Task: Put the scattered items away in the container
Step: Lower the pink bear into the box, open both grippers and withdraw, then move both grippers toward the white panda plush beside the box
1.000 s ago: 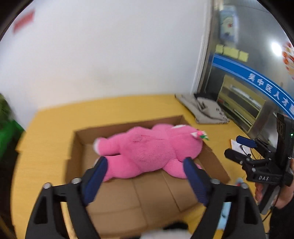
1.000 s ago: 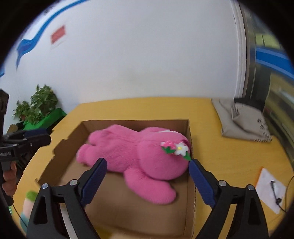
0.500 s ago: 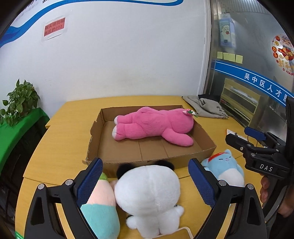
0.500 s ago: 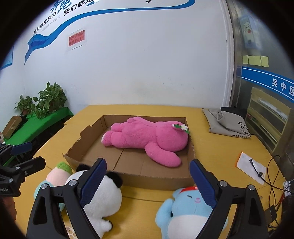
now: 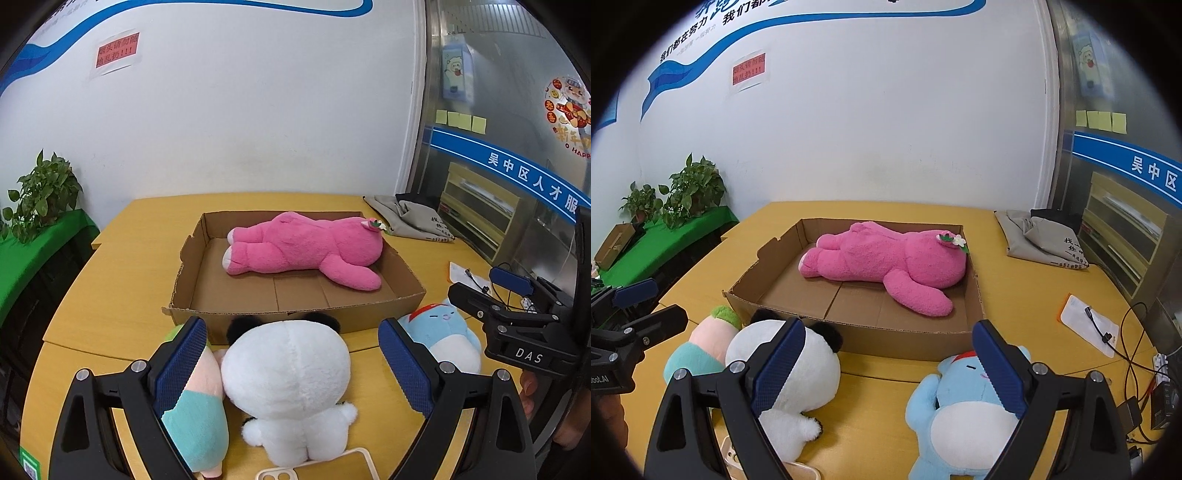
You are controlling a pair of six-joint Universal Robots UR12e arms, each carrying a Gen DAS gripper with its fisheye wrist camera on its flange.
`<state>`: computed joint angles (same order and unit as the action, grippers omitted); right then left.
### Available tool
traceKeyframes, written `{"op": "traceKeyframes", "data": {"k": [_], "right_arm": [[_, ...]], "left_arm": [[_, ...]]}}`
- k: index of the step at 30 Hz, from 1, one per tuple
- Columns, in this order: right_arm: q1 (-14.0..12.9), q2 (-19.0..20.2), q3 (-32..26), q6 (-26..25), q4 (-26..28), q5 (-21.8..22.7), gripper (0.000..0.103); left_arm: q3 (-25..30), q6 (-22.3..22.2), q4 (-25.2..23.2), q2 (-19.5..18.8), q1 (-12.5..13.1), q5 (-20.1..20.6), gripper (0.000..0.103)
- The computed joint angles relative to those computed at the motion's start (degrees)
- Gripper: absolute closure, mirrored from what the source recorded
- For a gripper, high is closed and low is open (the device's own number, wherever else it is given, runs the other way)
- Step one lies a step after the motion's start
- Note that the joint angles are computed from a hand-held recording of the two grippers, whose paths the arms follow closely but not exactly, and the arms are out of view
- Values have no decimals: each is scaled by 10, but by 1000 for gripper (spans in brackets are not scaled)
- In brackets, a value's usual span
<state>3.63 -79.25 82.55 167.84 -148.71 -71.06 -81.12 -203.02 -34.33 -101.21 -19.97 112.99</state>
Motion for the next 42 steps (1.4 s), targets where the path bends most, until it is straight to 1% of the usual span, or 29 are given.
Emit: {"op": "traceKeyframes", "data": {"k": [11,27,39,42], "right_arm": [[0,2,-1,0,5,-4,11],[-4,2,1,1,14,-1,11],[-4,3,1,2,21,0,11],[-2,6,-2,2,25,-2,11]], "left_arm": [[-3,-7,-1,0,3,-16,7],[-4,-12,-10,-2,5,-25,7],[-9,-20,-16,-1,12,-42,7],[-15,-24,-16,1,16,-52,7]]}}
